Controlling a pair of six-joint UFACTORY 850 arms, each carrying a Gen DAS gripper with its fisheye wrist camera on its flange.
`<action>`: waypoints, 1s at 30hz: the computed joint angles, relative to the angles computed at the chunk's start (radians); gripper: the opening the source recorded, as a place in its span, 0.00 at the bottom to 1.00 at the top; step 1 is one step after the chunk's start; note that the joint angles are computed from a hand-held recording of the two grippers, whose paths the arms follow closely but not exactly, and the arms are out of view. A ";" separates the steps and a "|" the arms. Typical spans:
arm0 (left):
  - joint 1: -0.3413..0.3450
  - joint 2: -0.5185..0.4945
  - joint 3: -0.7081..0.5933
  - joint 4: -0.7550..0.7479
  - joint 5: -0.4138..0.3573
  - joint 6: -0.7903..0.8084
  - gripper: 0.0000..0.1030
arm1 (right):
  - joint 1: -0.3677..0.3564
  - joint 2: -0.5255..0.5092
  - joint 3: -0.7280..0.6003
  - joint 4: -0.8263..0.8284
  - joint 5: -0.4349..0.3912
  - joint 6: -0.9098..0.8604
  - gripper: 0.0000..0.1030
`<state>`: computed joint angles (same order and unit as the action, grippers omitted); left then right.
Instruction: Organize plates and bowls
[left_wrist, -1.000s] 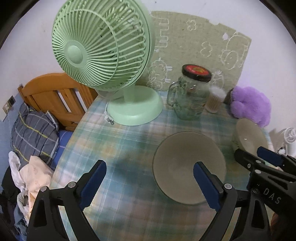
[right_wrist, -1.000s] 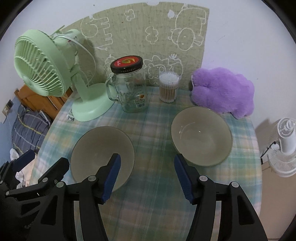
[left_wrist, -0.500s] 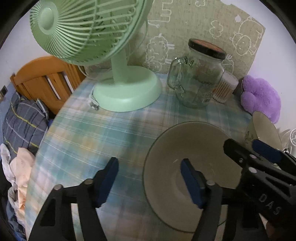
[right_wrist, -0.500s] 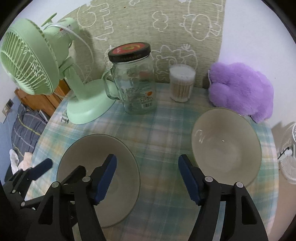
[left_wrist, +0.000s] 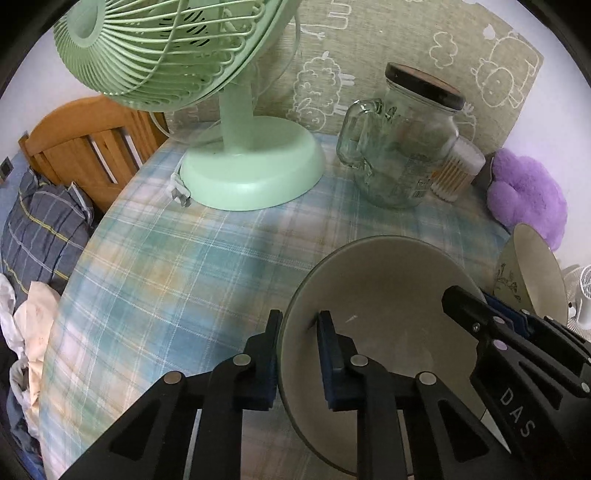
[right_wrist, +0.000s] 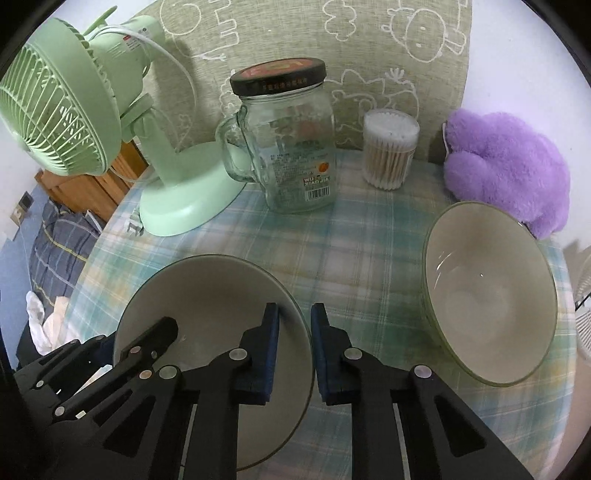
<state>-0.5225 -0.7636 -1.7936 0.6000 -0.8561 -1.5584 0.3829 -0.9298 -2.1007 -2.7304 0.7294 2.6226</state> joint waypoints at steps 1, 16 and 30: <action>-0.001 -0.004 -0.006 -0.004 -0.009 0.017 0.16 | -0.001 0.000 -0.002 0.001 0.003 -0.001 0.20; -0.040 0.004 -0.022 0.004 -0.079 0.057 0.18 | -0.003 0.092 0.121 -0.031 -0.047 0.002 0.19; -0.104 0.080 0.015 0.045 -0.102 0.029 0.18 | -0.022 0.281 0.328 -0.036 -0.119 -0.005 0.19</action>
